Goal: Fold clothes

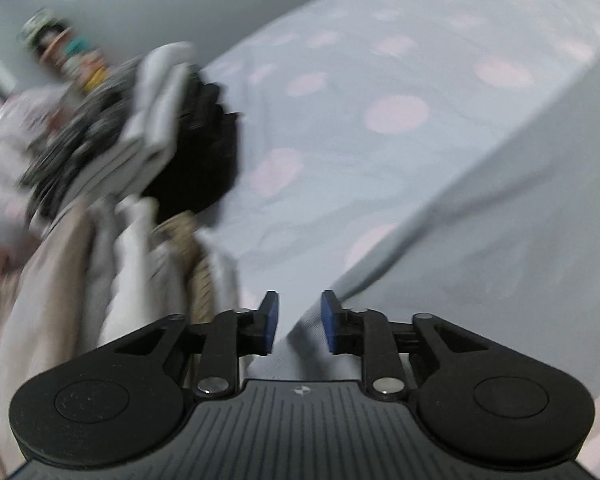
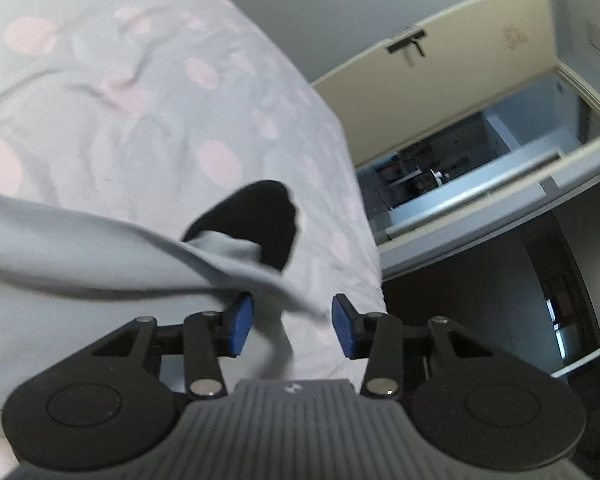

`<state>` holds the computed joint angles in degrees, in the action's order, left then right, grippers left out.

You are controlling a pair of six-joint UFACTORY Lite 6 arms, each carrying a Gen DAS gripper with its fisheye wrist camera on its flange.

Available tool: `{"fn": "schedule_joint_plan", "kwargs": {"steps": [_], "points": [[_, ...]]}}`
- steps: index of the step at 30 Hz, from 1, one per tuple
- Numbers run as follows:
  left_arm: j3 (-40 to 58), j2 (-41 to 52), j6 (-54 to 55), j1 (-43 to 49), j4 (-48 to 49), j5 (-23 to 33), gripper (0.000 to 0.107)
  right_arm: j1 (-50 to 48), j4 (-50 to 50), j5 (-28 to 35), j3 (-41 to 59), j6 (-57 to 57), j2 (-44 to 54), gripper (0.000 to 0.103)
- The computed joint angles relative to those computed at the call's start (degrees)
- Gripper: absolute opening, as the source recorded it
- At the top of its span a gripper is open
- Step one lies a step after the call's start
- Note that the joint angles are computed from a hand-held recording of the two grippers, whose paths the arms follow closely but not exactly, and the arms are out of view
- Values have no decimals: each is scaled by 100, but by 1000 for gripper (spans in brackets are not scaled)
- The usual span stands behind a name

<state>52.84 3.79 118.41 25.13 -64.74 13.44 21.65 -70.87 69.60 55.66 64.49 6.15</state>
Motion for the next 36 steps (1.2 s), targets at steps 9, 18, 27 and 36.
{"fn": "schedule_joint_plan", "kwargs": {"steps": [9,18,27,36], "points": [[-568,-934,-1359,2535,934,2226,34,2166,1341,690,-511,1432,-1632,46],[-1422,-922,-286,3427,-43,2441,47,5357,1913,-32,496,4465,-112,45],[-1719,-814,376,3482,-466,2638,53,5959,1765,-1165,3733,4831,3292,45],[-1861,-730,1100,3613,-1150,2750,47,6078,1864,-404,6353,3679,5298,45]]}}
